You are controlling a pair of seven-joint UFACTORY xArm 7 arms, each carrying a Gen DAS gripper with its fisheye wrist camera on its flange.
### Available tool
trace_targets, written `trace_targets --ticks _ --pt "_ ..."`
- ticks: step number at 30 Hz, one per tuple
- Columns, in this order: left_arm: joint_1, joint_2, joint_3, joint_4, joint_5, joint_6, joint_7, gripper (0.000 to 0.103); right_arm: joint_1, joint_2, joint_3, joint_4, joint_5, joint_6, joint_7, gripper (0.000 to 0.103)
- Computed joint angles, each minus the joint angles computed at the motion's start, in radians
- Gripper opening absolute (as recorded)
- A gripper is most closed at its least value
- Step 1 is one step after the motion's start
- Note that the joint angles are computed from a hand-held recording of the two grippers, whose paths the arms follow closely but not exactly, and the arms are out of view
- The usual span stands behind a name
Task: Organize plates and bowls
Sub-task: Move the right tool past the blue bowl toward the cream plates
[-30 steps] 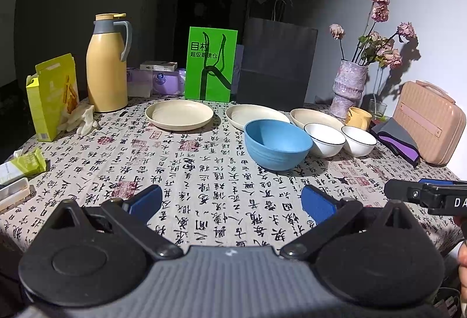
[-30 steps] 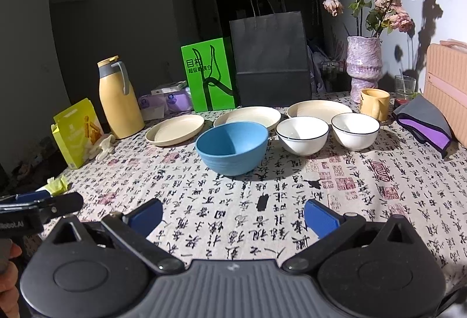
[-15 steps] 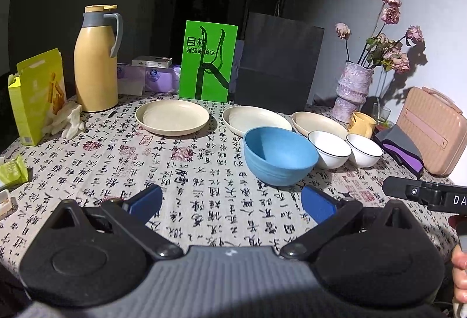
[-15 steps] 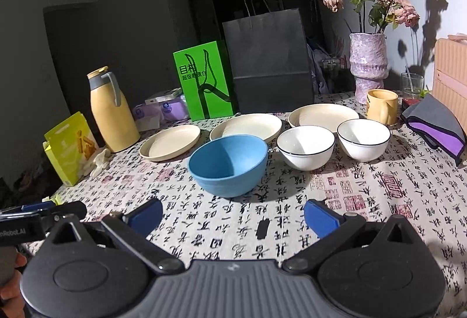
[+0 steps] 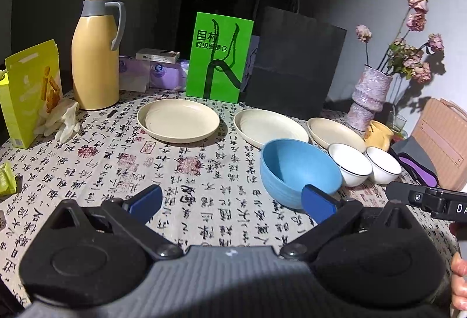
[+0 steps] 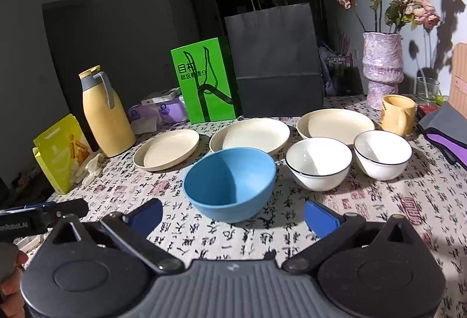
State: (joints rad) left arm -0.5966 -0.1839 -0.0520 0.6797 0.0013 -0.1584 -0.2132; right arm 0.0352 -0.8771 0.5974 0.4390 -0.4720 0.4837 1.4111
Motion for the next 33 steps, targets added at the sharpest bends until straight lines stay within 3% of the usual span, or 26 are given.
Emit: trace_targets --ticks 10,13,18,20,27,33 --pt "0.036 0.094 -0.013 0.12 -0.03 0.031 0.026 0.103 -0.114 0.133 -0.017 0.063 -0.055 -0.102 -0.029 0.103" --pt "0.106 0.121 -0.071 0.157 -0.024 0.048 0.014 0.103 -0.149 0.184 -0.019 0.094 -0.074 -0.124 -0.04 0.103" --pt "0.138 0.169 -0.096 0.221 -0.084 0.075 0.063 0.103 -0.189 0.263 -0.025 0.141 -0.111 -0.146 -0.046 0.103" --pt "0.167 0.186 -0.111 0.242 -0.026 0.085 0.013 0.103 -0.203 0.297 -0.028 0.163 -0.129 -0.151 -0.045 0.103" --pt "0.201 0.243 -0.117 0.323 0.043 0.123 -0.045 0.103 -0.205 0.419 -0.059 0.253 -0.208 -0.132 -0.028 0.103" --pt "0.243 0.292 -0.154 0.399 -0.044 0.169 0.039 0.103 -0.162 0.527 -0.109 0.344 -0.292 -0.091 -0.006 0.103"
